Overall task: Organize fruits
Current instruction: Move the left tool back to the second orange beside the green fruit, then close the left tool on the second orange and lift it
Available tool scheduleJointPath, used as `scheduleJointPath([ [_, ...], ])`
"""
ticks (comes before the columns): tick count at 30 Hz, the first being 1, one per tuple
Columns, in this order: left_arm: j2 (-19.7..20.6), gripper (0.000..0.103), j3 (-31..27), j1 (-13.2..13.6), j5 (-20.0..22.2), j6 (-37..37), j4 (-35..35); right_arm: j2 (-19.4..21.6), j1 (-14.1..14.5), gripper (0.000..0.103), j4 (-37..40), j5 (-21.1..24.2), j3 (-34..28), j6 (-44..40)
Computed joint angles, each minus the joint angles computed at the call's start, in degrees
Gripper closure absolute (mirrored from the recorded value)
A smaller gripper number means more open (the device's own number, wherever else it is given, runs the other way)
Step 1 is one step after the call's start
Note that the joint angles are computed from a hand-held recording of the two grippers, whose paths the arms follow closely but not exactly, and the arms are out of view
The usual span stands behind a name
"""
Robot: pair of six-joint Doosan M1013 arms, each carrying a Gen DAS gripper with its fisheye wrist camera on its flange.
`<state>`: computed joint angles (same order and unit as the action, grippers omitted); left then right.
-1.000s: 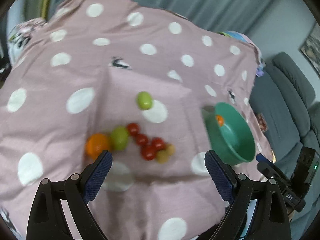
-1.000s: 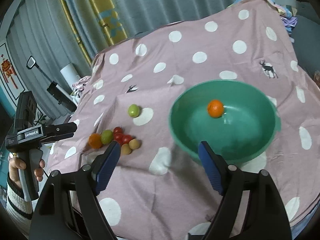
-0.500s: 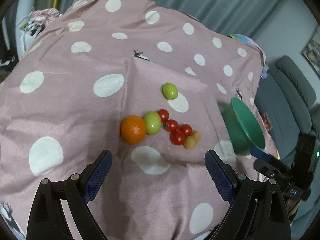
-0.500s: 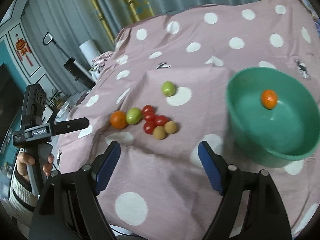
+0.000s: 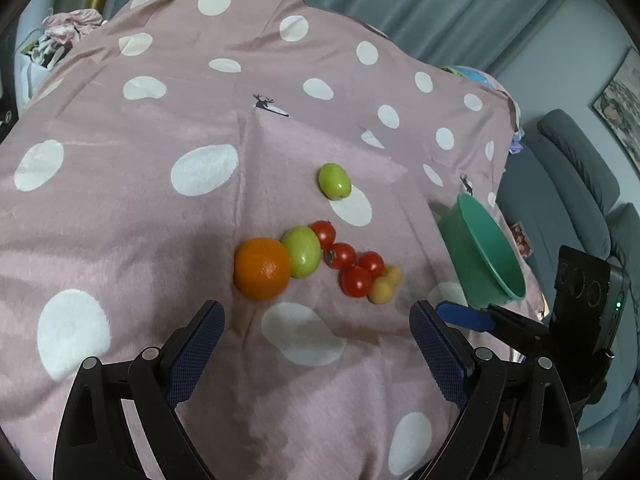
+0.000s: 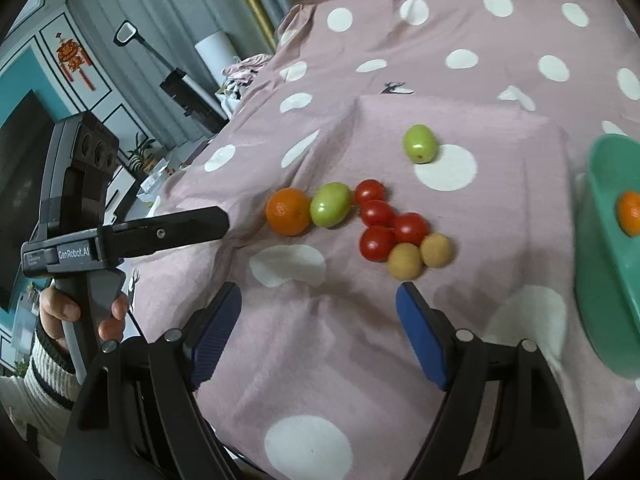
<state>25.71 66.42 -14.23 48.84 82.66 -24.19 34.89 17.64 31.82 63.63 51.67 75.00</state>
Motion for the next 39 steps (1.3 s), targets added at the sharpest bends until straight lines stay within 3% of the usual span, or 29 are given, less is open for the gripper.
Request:
scheduleJointPath([
  [7, 1.3, 0.01, -1.6, 0.6, 1.5, 3.6, 0.3, 3.6, 0.3, 0.023, 3.3, 4.4, -4.4, 0.5],
  [10, 1.9, 0.01, -2.3, 0.7, 2.2, 4.9, 0.2, 5.1, 0.7, 0.029, 3.9, 5.4, -6.2, 0.9],
  [12, 2.4, 0.018, -2.9, 0.9, 2.7, 6.2, -0.7, 6.3, 1.0, 0.035, 4.3, 6.3, -7.7, 1.9],
  [17, 3.6, 0.019, -4.8, 1.5, 3.7, 9.3, -2.5, 8.9, 1.1, 0.039, 6.4, 8.2, -10.9, 4.8],
  [19, 4.2, 0.027, -5.6, 1.8, 4.4, 10.3, -4.0, 9.4, 1.2, 0.04, 7.0, 8.7, -11.4, 5.3],
  [39, 9.5, 0.039, -14.0, 1.9, 15.9, 12.1, -2.2, 13.8, 1.9, 0.054, 7.5, 11.5, -18.2, 8.1],
])
